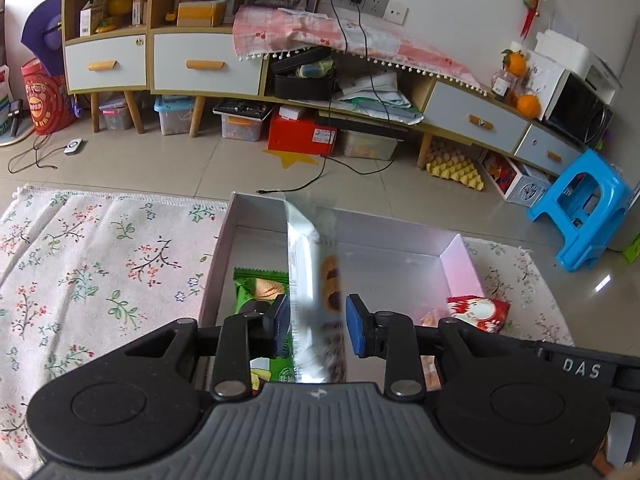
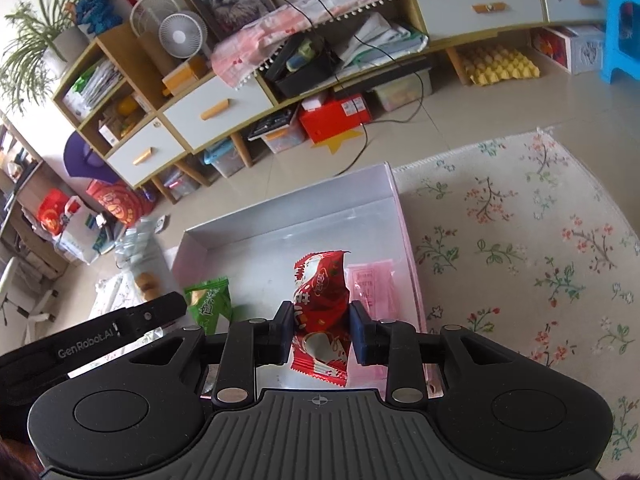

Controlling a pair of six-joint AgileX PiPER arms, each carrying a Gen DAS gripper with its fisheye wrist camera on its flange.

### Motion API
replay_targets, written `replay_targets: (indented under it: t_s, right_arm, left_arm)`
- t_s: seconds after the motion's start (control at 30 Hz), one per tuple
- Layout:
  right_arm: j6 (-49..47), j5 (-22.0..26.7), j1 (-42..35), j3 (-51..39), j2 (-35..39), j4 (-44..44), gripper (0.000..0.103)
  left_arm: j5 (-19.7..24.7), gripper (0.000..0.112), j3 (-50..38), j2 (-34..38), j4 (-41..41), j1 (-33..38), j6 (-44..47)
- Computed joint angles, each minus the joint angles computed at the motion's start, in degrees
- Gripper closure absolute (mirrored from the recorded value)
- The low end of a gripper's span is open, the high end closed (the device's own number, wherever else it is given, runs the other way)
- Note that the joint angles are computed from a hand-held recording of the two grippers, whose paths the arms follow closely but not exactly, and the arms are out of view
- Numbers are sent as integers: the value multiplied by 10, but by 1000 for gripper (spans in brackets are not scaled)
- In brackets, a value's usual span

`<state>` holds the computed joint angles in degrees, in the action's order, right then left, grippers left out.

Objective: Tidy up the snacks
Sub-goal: 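Carry both packs into the pink box and open both tools, then withdraw both open tools from the box back toward the snack pile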

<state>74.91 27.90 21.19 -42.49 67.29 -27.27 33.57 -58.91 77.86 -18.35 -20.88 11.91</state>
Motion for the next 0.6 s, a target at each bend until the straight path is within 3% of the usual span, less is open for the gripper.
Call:
replay_targets:
  t_s: [0.27,0.6]
  right_arm:
    - [-60,-12,-17,4,-19,62,70]
    - [-63,23,-12,-7,-66,62,69]
  left_arm:
    - [12,84,-7,3,-19,14,8]
    - [50,81,-7,-20,-61,40,24]
